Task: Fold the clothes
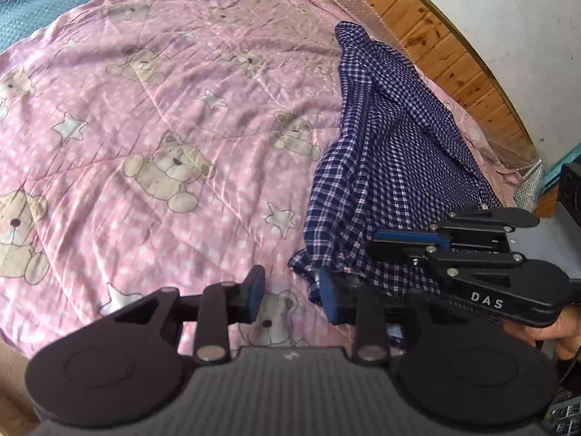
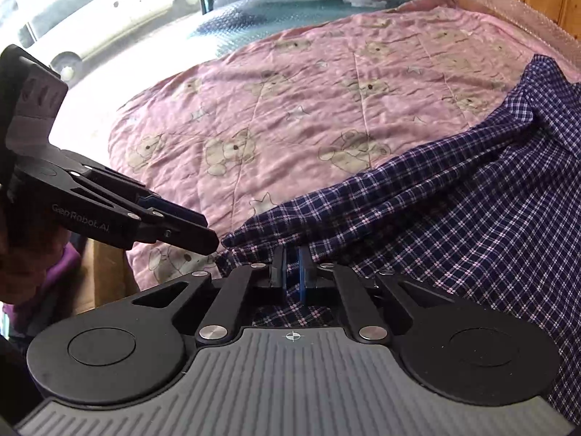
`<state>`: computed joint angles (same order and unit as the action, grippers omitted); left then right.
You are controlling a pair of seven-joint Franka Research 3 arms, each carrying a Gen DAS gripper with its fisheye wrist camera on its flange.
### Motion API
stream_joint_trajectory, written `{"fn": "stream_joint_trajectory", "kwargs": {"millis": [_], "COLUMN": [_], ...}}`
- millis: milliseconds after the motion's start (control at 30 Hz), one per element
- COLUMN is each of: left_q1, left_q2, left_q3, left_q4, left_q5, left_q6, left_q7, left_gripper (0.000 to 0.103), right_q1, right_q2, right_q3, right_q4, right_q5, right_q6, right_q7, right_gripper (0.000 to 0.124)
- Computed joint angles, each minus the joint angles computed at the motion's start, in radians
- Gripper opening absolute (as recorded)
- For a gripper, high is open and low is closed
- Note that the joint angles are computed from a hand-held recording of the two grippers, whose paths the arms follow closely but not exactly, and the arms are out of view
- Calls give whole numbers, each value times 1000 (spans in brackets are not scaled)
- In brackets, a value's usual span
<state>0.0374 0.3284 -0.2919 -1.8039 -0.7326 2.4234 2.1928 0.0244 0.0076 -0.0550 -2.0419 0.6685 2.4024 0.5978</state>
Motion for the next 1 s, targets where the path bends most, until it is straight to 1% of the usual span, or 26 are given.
{"fn": "stream_joint_trajectory", "kwargs": {"millis": [67, 133, 167, 200, 300, 367, 400, 433, 467, 533, 567, 633, 667, 700, 800, 867, 900, 933, 967, 1000], "left_q1": [-8, -10, -7, -3, 16, 31, 40, 49, 57, 69, 62, 46, 38, 31, 13, 0, -6, -11, -11, -8], "left_q2": [7, 11, 13, 18, 42, 59, 68, 67, 61, 49, 43, 40, 41, 43, 29, 15, 8, -1, -9, -15], "left_q3": [-8, -18, -24, -29, -39, -42, -43, -43, -43, -37, -30, -18, -13, -10, -6, -3, -2, -1, -1, -1], "left_q4": [-2, -8, -11, -6, 24, 49, 62, 64, 61, 57, 54, 55, 59, 62, 55, 44, 39, 31, 24, 21], "left_q5": [18, 24, 18, 11, -24, -50, -67, -86, -107, -138, -136, -119, -106, -92, -50, -5, 17, 37, 49, 54], "left_q6": [18, 42, 52, 47, 3, -46, -75, -94, -109, -147, -149, -150, -149, -149, -121, -103, -93, -86, -86, -99], "left_q7": [50, 103, 135, 153, 192, 202, 205, 210, 219, 235, 237, 238, 238, 239, 275, 306, 322, 340, 358, 375], "left_gripper": [35, 35, 35, 35, 33, 5, 2, 2, 2, 2, 2, 2, 2, 2, 2, 3, 4, 4, 4, 5], "right_q1": [0, 0, 3, 6, 5, 0, -4, -8, -16, -37, -49, -72, -81, -86, -100, -103, -102, -98, -92, -87], "right_q2": [-11, -17, -24, -28, -22, -25, -29, -33, -33, -25, -18, -2, 5, 8, 23, 27, 27, 25, 19, 13], "right_q3": [-1, -2, 0, 2, -2, -8, -11, -16, -24, -43, -51, -61, -62, -60, -54, -48, -45, -40, -36, -32], "right_q4": [-6, -3, -9, -15, -17, -22, -27, -31, -31, -31, -37, -53, -63, -76, -99, -107, -109, -109, -115, -121], "right_q5": [6, 21, 13, -4, -31, -23, -8, 9, 48, 168, 235, 373, 441, 491, 624, 663, 671, 642, 601, 560], "right_q6": [-8, -30, -21, -8, 5, -8, -22, -36, -65, -143, -172, -221, -233, -223, -222, -217, -209, -187, -162, -138], "right_q7": [6, 10, 16, 33, 101, 125, 136, 148, 175, 256, 296, 359, 382, 409, 465, 463, 459, 466, 486, 507], "right_gripper": [4, 13, 15, 19, 21, 21, 21, 21, 21, 22, 24, 31, 35, 40, 41, 41, 33, 11, 3, 3]}}
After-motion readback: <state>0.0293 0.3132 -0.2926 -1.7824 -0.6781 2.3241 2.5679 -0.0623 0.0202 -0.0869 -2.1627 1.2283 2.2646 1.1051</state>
